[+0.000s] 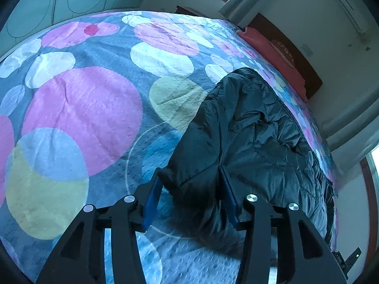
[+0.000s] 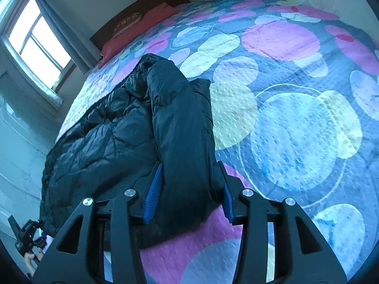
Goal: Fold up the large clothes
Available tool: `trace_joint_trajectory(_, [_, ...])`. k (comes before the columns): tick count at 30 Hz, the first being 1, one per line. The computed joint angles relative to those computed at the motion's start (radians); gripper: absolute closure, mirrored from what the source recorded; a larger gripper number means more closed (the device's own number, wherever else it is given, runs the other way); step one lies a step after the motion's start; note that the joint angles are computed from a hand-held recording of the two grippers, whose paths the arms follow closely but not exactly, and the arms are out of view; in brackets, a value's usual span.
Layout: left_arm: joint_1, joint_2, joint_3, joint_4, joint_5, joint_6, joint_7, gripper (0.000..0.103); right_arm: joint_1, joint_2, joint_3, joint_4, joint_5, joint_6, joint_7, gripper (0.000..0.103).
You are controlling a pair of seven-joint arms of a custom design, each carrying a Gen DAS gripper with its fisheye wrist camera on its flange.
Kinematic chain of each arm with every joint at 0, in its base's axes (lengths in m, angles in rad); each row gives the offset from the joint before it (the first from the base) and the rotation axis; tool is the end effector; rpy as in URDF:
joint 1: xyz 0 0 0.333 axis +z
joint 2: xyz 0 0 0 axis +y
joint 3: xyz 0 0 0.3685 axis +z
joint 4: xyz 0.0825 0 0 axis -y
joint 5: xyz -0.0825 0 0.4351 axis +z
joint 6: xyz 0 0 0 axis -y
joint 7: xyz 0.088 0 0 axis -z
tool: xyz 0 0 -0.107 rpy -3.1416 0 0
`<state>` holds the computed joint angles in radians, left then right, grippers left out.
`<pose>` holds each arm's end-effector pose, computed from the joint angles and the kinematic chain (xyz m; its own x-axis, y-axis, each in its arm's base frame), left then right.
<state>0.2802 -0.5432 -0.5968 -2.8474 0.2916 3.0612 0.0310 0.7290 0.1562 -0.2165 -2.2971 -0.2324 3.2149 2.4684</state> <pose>0.3784 -0.1406 0.3996 0.6038 -0.6410 0.4738 -0.4312 -0.7626 -0.4821 0.5229 0.3232 0.3836 0.0138 -0.9120 -0.4100 -0.7960 0.2381 -0.5564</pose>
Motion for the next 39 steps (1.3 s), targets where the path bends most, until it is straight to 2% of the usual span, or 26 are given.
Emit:
trace_joint_trajectory(1, [-0.005, -0.005, 0.001, 0.0, 0.0, -0.009, 0.001, 0.052, 0.076, -0.008, -0.08, -0.004, -0.04, -0.014, 0.031, 0.058])
trace_joint_trajectory(4, [-0.019, -0.023, 0.006, 0.0, 0.006, -0.034, 0.002, 0.052, 0.225, -0.042, -0.237, -0.003, -0.243, -0.086, 0.182, 0.058])
trace_joint_trajectory(7, [-0.03, -0.036, 0.01, 0.003, 0.024, -0.062, 0.006, 0.052, 0.287, -0.095, -0.282, 0.015, -0.503, -0.212, 0.352, 0.058])
trace_joint_trajectory(9, [-0.037, -0.04, 0.014, 0.006, 0.035, -0.076, 0.003, 0.051, 0.291, -0.12, -0.26, 0.028, -0.62, -0.273, 0.415, 0.058])
trace_joint_trajectory(12, [-0.047, -0.049, 0.02, 0.006, 0.052, -0.09, -0.001, 0.051, 0.276, -0.119, -0.208, 0.061, -0.68, -0.291, 0.42, 0.058])
trace_joint_trajectory(17, [-0.06, -0.052, 0.033, 0.001, 0.068, -0.091, -0.014, 0.051, 0.218, -0.006, -0.094, 0.183, -0.559, -0.266, 0.245, 0.058])
trace_joint_trajectory(22, [-0.065, -0.051, 0.04, 0.002, 0.076, -0.094, -0.017, 0.051, 0.156, 0.13, 0.02, 0.378, -0.517, -0.311, 0.152, 0.058])
trace_joint_trajectory(27, [-0.065, -0.044, 0.043, 0.008, 0.086, -0.1, -0.022, 0.051, 0.114, 0.255, 0.104, 0.563, -0.538, -0.397, 0.124, 0.058])
trace_joint_trajectory(31, [-0.082, -0.041, 0.064, 0.007, 0.091, -0.1, -0.006, 0.051, 0.074, 0.353, 0.177, 0.672, -0.499, -0.537, 0.042, 0.058])
trace_joint_trajectory(32, [-0.089, -0.043, 0.072, 0.004, 0.089, -0.098, 0.0, 0.049, 0.067, 0.372, 0.185, 0.683, -0.487, -0.547, 0.028, 0.058])
trace_joint_trajectory(34, [-0.105, -0.058, 0.086, 0.001, 0.082, -0.111, 0.012, 0.043, 0.094, 0.39, 0.151, 0.685, -0.533, -0.534, 0.072, 0.058])
trace_joint_trajectory(39, [-0.153, -0.128, 0.131, -0.019, 0.067, -0.146, 0.059, 0.042, 0.106, 0.394, 0.137, 0.678, -0.578, -0.521, 0.126, 0.058])
